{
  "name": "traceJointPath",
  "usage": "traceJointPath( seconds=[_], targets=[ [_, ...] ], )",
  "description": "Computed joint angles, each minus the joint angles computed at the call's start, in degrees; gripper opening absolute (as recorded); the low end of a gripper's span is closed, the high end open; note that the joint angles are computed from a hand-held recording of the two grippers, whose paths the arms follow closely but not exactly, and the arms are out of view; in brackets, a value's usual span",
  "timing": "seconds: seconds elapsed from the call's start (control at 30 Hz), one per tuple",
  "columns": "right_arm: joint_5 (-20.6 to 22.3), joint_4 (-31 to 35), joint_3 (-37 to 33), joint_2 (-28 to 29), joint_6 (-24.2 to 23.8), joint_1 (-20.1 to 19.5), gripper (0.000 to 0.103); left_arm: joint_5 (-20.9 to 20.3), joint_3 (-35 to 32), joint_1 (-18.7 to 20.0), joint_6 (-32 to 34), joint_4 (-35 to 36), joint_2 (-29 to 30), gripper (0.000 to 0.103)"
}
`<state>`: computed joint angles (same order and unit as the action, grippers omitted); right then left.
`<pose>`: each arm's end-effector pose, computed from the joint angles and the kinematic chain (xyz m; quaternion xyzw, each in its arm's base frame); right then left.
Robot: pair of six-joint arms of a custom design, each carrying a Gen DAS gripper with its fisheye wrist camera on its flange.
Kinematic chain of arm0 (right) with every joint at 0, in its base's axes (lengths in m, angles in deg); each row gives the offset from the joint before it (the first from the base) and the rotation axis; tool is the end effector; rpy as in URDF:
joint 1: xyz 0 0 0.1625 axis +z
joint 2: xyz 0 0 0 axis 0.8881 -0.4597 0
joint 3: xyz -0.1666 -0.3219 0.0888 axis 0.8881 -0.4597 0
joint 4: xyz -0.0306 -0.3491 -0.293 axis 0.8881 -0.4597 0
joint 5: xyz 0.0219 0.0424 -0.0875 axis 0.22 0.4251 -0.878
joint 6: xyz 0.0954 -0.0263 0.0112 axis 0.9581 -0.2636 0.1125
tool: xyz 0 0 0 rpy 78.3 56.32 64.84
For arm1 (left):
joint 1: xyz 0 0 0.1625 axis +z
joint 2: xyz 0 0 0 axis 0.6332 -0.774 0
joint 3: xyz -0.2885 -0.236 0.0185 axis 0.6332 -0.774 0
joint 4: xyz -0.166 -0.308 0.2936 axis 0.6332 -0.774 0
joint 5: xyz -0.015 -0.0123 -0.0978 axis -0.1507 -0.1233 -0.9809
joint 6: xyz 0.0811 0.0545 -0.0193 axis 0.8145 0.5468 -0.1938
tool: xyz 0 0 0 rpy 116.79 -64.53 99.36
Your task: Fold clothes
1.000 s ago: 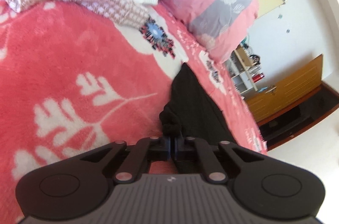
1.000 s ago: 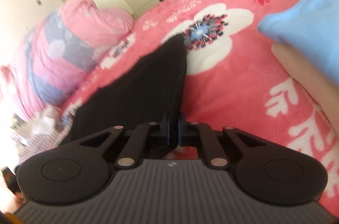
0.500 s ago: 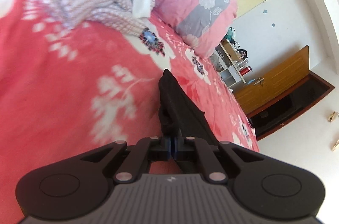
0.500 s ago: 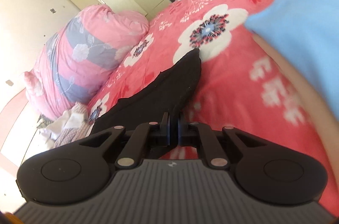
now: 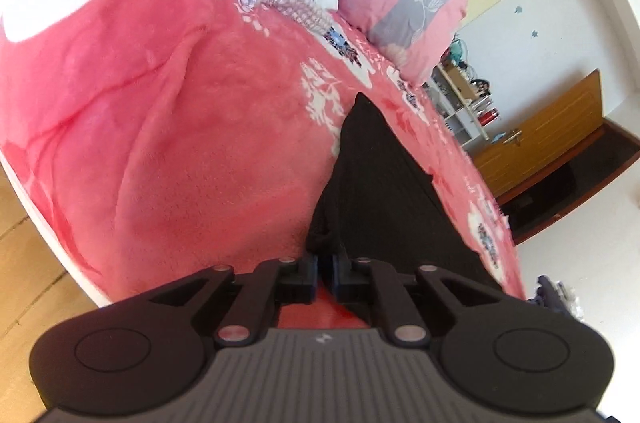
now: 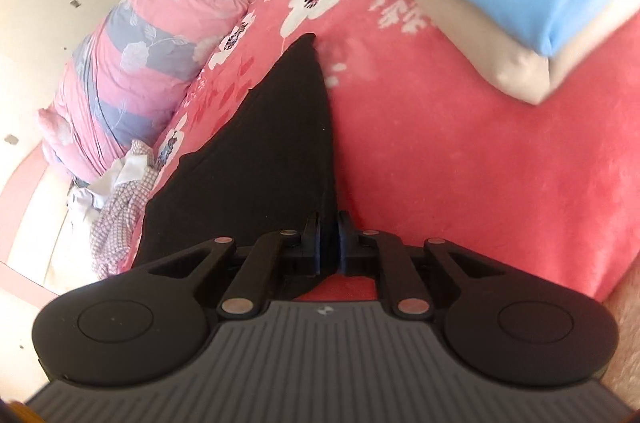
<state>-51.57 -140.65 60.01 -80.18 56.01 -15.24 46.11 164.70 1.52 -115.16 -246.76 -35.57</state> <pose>-0.2191 -0.4970 0.3715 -0.0328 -0.9138 0.4027 0.0423 -0.1895 -0.4425 -0.0277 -0.1291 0.8522 -0.5046 0.0496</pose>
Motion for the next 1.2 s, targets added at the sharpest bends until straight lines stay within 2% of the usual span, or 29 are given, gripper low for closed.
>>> traceJointPath(
  seconds=[0.1, 0.13, 0.17, 0.27, 0.3, 0.43, 0.57, 0.7, 0.77, 0.87, 0.97, 1.03, 1.1, 1.17, 1.2],
  targets=[
    [-0.9, -6.2, 2.4, -2.2, -4.0, 1.1, 0.015, -0.5, 0.3, 0.1, -0.5, -0.9, -0.1, 0.016],
    [-1.3, -8.1, 3.2, -2.8, -5.5, 1.7, 0.026, -0.8, 0.4, 0.1, -0.5, -0.9, -0.1, 0.019],
    [-2.4, -9.9, 3.6, -3.1, -7.4, 2.8, 0.037, -1.1, 0.4, 0.2, -0.2, -1.4, 0.0, 0.025],
    [-7.3, -13.1, 3.6, -2.3, -14.0, 7.8, 0.052, -1.6, 0.1, 0.0, 1.4, -3.2, 0.6, 0.04],
    [-7.9, -12.4, 3.1, -1.7, -16.1, 9.5, 0.055, -1.5, -0.2, -0.1, 2.1, -3.6, 1.0, 0.043],
    [-8.7, -9.0, 0.8, 2.0, -22.4, 16.6, 0.088, 0.0, -1.4, -1.0, 4.1, -3.2, 2.3, 0.053],
    [-13.8, -5.1, -2.7, 7.5, -25.1, 24.3, 0.101, 0.9, -2.0, -1.5, 6.0, -4.8, 3.6, 0.059],
    [-18.7, -7.5, -4.7, 13.3, -27.7, 30.6, 0.102, 0.9, -2.1, -1.4, 6.4, -7.9, 4.8, 0.06],
    [-19.8, -8.6, -6.1, 16.5, -28.6, 32.7, 0.102, 1.0, -1.9, -1.4, 6.5, -9.1, 5.1, 0.06],
    [-24.0, -10.3, -9.1, 22.0, -29.4, 36.3, 0.102, 2.2, -2.0, -1.8, 6.6, -10.5, 5.9, 0.06],
    [-29.6, -9.8, -14.1, 28.5, -29.9, 39.6, 0.102, 4.3, -3.2, -2.1, 7.2, -12.4, 7.6, 0.06],
    [-32.2, -6.8, -18.2, 32.6, -28.7, 41.2, 0.102, 5.8, -4.3, -2.4, 7.6, -12.4, 8.5, 0.058],
    [-32.1, -2.3, -22.3, 35.8, -27.0, 42.0, 0.102, 7.7, -5.0, -2.8, 8.0, -11.1, 8.9, 0.052],
    [-31.8, 2.1, -26.6, 39.1, -25.2, 42.6, 0.102, 9.8, -5.3, -3.2, 6.9, -7.9, 8.8, 0.026],
    [-32.6, 3.6, -28.7, 40.8, -23.7, 43.1, 0.102, 10.5, -5.2, -3.3, 5.7, -6.3, 8.5, 0.018]
  ],
)
